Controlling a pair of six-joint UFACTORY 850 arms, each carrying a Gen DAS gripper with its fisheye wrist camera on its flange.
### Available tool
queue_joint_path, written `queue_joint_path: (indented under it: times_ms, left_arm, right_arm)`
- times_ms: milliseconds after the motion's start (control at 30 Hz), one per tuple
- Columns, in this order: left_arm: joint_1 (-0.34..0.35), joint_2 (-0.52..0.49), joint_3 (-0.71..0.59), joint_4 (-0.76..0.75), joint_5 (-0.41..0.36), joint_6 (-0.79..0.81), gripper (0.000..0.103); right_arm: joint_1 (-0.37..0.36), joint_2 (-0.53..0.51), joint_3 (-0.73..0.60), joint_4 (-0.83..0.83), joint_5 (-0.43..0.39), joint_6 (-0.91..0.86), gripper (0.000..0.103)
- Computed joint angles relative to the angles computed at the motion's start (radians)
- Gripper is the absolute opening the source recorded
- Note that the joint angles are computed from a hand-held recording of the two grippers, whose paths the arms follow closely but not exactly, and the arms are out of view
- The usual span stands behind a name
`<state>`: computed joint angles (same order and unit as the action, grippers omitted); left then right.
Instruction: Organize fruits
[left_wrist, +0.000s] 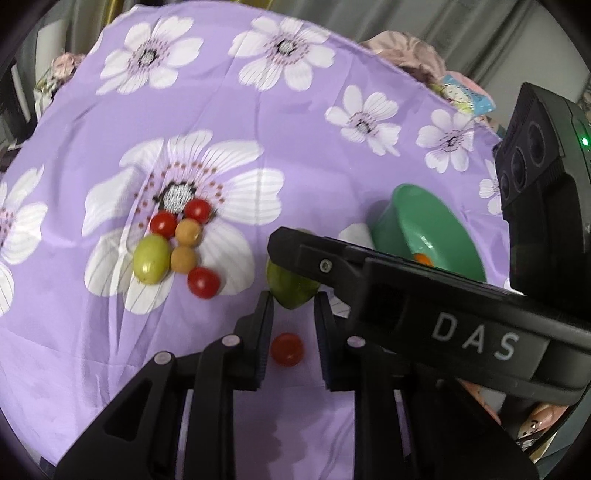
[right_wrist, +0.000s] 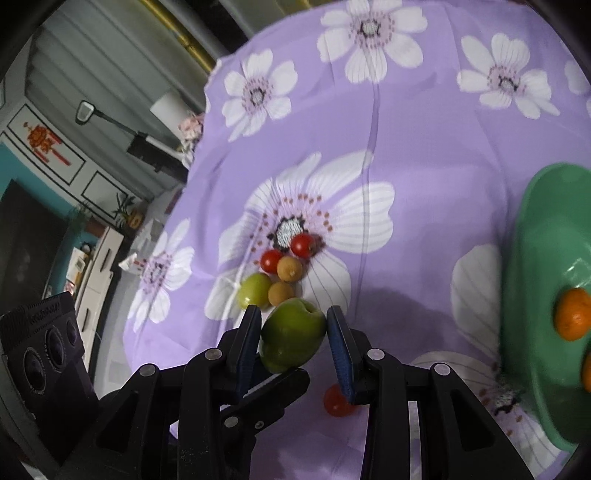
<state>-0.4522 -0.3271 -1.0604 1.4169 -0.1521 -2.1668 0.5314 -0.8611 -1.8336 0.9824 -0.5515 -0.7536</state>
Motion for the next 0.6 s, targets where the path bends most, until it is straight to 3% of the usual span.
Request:
queue_joint_path:
  times_ms: [233,600]
  left_arm:
    - [-0.019,0.008,-0.022,0.133,-0.019,-0.089,0.021]
    - [-0.051,-0.018,-0.093,0.102,-0.042,0.018,0.019]
  right_arm:
    - [-0.011,0.075,0.087,0.116,0.059,-0.118,0.039]
    - [-0.051,0.155,0.181,0.290,0.089,-0.281,0.039]
